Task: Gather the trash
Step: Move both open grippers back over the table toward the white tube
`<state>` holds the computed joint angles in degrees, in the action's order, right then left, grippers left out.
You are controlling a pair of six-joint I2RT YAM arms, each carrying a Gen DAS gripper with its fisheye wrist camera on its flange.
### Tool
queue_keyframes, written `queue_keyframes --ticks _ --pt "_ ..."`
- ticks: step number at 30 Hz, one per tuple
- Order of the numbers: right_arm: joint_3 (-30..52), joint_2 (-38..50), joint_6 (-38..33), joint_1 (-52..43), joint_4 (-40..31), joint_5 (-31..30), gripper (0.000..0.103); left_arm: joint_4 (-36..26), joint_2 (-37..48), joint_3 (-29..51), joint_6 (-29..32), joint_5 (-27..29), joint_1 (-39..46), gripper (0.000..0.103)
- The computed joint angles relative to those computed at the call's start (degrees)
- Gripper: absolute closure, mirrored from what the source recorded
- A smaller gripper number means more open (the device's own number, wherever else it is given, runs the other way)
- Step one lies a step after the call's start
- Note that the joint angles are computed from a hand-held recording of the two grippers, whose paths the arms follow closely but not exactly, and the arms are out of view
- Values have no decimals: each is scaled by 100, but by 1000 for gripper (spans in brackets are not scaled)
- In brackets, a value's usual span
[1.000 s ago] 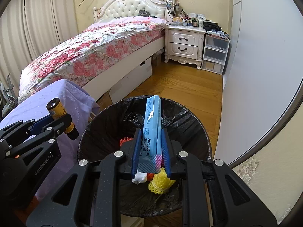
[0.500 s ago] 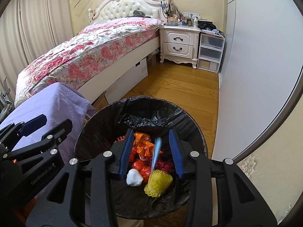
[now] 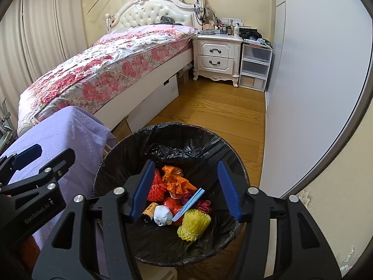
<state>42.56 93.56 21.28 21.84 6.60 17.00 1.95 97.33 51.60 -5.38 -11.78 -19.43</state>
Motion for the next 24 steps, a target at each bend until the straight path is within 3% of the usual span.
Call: queue_keyframes --ticks 13,24 --pt "-253 -619 208 864 -456 174 46 -407 -1794 -1341 -24 21 520 28" --pt "-295 -823 546 2005 -757 485 44 -1066 -3508 -2412 273 275 1630 28"
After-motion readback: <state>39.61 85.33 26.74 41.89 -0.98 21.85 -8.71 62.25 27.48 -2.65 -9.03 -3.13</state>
